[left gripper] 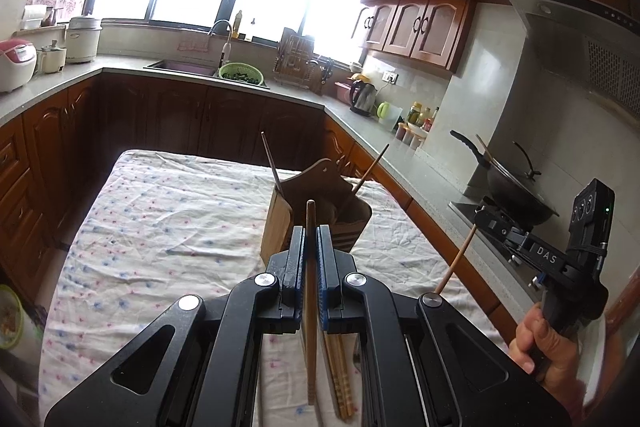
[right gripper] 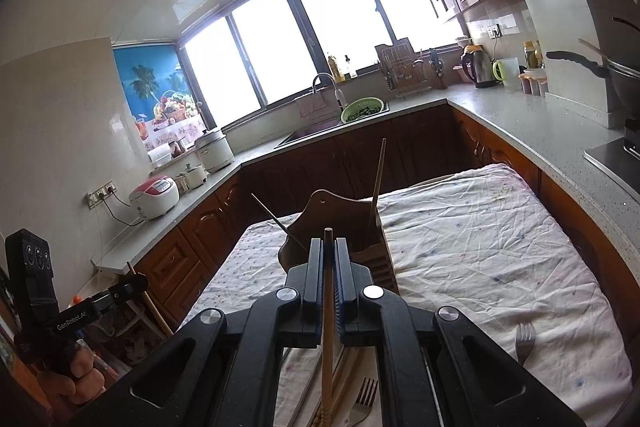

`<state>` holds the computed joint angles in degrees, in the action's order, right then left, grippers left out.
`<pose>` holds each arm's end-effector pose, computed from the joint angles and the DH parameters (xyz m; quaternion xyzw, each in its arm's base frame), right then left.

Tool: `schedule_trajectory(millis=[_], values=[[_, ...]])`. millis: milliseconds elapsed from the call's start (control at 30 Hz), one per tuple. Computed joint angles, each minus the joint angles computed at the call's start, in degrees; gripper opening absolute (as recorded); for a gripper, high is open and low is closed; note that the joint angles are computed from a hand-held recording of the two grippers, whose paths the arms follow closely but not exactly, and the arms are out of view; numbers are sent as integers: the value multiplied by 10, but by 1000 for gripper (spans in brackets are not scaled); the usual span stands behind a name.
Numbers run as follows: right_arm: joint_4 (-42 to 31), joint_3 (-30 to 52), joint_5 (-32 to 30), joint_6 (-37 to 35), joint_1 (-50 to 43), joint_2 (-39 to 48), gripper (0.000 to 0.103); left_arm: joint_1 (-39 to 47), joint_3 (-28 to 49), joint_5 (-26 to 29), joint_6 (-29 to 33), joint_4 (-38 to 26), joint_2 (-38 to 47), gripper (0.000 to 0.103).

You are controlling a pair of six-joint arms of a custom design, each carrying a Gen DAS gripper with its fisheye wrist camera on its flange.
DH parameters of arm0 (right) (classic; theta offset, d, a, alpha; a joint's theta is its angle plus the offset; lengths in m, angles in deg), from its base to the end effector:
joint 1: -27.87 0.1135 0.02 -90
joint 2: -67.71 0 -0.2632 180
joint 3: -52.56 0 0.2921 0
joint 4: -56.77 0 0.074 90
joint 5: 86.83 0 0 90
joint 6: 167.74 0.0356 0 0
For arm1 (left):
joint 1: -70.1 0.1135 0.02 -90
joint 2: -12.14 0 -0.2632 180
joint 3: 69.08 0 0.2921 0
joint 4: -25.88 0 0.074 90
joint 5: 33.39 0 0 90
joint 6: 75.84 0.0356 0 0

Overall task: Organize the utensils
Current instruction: 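Lift both chopsticks over the wooden holder and open both tools to drop them in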

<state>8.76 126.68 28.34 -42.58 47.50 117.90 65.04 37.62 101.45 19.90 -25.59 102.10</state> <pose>0.2080 0.0581 0.3908 0.2281 0.7954 0.0820 0.5556 0.3774 -0.0586 0.4043 0.2532 0.7987 -0.3353 0.4308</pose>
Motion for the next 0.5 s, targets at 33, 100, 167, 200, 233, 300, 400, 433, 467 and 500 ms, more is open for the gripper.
schedule_trajectory(millis=[33, 100, 167, 200, 233, 300, 400, 433, 467, 500], values=[[4, 0, -2, -1, -4, 0, 4, -1, 3, -1, -8, 7, 1, 4], [12, 2, -6, -6, -13, 2, 4, -3, 9, -2, -25, 23, 5, 4], [20, 6, -11, -13, -24, 6, 4, -5, 21, -1, -44, 36, 13, 4], [24, 9, -12, -16, -28, 8, 4, -6, 29, -2, -53, 42, 19, 4], [29, 11, -15, -21, -34, 10, 4, -9, 35, -3, -61, 46, 23, 4], [41, 17, -21, -29, -47, 17, 4, -15, 56, -6, -76, 55, 37, 4], [59, 29, -34, -41, -70, 32, 4, -24, 82, -17, -101, 78, 55, 4], [66, 34, -39, -45, -78, 38, 4, -27, 91, -21, -110, 86, 62, 4], [73, 38, -43, -49, -86, 44, 4, -31, 103, -26, -119, 92, 69, 4], [82, 43, -48, -52, -94, 50, 4, -35, 117, -30, -128, 96, 78, 4]])
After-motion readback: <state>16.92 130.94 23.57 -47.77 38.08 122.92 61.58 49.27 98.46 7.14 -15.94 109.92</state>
